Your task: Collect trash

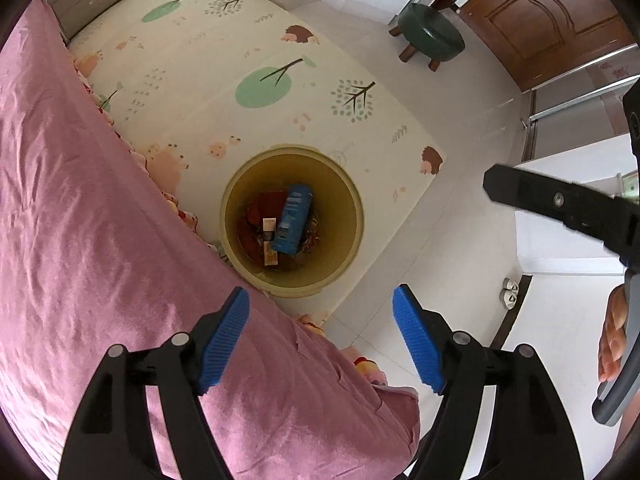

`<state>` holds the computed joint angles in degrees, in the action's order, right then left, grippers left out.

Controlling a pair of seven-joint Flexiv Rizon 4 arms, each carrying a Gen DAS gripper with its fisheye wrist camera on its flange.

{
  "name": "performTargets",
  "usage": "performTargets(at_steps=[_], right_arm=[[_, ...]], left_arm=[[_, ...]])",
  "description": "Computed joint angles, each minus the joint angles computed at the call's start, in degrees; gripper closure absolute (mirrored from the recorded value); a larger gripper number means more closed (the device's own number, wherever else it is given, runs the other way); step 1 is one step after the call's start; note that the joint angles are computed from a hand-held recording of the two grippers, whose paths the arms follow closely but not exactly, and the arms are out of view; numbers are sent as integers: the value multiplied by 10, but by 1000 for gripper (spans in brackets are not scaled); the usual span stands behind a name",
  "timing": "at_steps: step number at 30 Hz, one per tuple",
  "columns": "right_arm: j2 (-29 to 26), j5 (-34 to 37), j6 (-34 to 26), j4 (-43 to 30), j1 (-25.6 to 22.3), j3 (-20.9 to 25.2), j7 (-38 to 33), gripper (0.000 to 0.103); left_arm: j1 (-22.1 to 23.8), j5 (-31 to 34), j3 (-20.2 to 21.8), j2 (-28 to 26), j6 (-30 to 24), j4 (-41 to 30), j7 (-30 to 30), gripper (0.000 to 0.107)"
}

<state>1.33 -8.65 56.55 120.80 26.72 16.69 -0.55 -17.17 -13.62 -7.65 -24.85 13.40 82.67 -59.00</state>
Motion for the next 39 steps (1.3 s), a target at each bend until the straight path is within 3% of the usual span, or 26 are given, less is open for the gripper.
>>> performTargets(at_steps=[14,26,33,39], right_arm=[[-59,-22,-42,-117,46,6,-49,61],[-188,-3,-45,-288,129,16,-117,61],[-249,8,-81,-383,176,16,-160,61],[-281,-12,-166,-472,217,0,-177,58]], left_arm=[[49,-37,26,101,18,88,34,31],[132,-46,89,220,23,208,59,31],[179,-47,119,265,20,251,67,28],[207,-36,137,306,37,273,83,21]])
